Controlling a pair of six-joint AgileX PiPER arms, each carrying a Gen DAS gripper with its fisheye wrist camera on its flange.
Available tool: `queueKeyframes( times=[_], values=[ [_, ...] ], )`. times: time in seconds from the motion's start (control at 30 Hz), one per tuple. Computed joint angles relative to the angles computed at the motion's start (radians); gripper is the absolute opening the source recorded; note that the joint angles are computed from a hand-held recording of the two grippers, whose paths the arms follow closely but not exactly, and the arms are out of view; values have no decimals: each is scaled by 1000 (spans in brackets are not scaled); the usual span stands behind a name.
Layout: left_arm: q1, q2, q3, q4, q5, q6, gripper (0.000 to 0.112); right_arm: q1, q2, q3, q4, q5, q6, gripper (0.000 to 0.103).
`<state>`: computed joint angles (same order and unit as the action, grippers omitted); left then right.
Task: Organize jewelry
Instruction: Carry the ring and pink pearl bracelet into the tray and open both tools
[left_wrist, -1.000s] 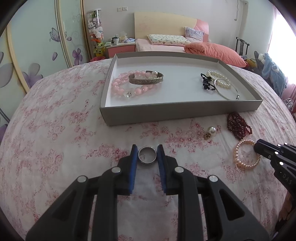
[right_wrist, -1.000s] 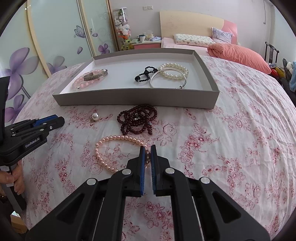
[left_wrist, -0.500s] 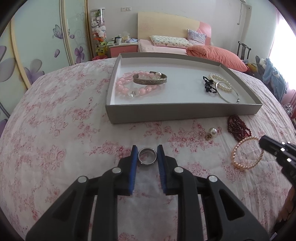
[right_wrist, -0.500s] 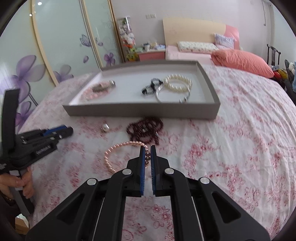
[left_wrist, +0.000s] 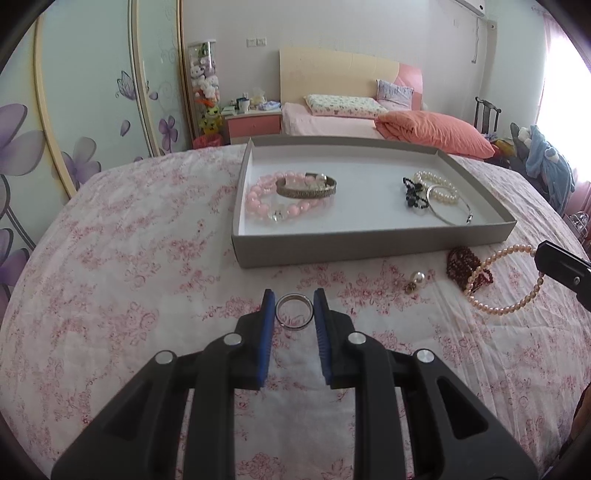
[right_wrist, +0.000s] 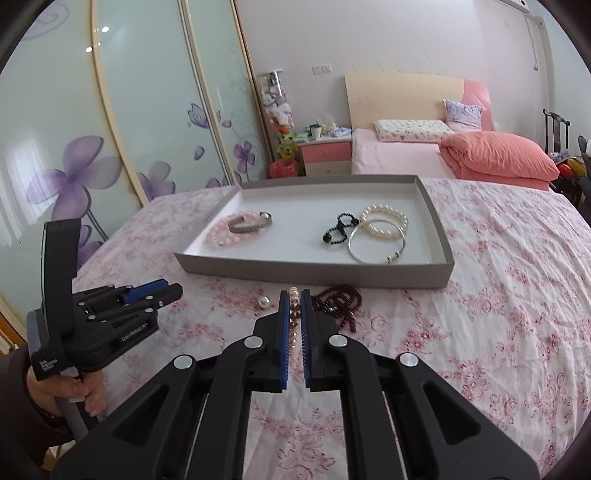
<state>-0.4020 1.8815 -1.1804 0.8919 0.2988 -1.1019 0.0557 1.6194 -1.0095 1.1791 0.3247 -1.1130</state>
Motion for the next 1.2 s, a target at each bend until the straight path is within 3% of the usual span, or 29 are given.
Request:
queueKeyframes(
  times=[0.4, 0.77, 1.2],
  values=[
    [-41, -43, 0, 316, 20, -312, 22, -1, -10, -38, 66, -13, -53, 7],
    [-57, 21, -144, 302, 67, -267, 22, -2, 64, -174, -50, -61, 69, 7],
    [-35, 169, -392, 139, 101, -68, 22, -10, 215, -388, -211, -84, 250, 7]
  ],
)
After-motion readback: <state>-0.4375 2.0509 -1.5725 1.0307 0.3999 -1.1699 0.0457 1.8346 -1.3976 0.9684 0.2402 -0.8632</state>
